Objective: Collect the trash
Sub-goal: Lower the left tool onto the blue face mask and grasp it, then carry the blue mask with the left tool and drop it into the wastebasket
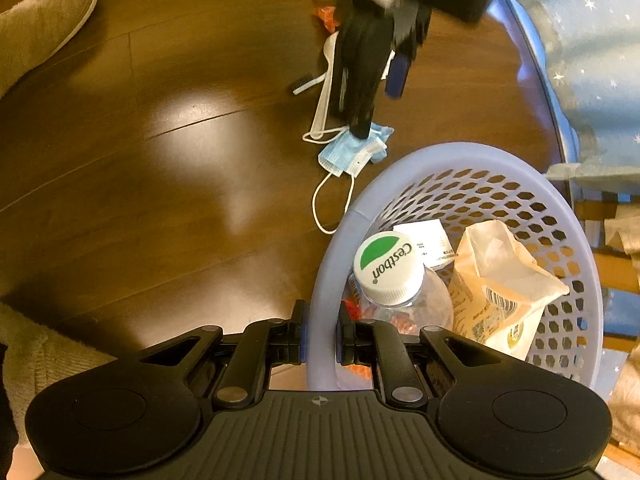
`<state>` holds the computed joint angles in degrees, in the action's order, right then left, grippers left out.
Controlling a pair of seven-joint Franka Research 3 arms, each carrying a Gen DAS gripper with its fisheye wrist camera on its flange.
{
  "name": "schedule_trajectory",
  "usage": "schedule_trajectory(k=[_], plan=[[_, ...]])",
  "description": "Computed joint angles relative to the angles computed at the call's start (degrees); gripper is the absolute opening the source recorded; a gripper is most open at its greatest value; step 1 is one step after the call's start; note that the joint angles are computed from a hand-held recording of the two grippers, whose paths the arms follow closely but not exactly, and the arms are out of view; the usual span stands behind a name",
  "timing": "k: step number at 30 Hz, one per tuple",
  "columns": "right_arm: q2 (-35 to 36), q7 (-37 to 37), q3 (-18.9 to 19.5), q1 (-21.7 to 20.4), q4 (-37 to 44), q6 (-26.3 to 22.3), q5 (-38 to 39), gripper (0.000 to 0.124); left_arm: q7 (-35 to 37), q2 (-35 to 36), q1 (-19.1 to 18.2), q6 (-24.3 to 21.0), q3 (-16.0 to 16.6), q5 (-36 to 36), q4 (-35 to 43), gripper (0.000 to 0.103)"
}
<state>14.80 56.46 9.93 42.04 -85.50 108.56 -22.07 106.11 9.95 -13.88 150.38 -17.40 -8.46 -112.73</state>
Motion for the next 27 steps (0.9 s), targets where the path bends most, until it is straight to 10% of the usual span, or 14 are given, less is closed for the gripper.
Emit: schedule_trajectory(k=[5, 12, 27], plan=[[-1.8, -0.7, 0.2, -0.4, -2.8, 1.5, -0.5, 0.009, -2.4, 3.0, -1.6, -1.5, 0.4, 5.5, 2.7, 0.053], [-2.6, -2.4, 0.7, -1.0, -4.8, 3.0, -1.0, 0.009, -2.9, 3.0, -1.1, -3.2, -0.1, 6.6, 2.3, 0.010], [-2.7, -3.1, 0.7, -1.3, -4.8, 3.0, -0.9, 0.009, 3.5, -9.9, -0.3, -6.2, 2.7, -1.9, -1.1, 0.006]])
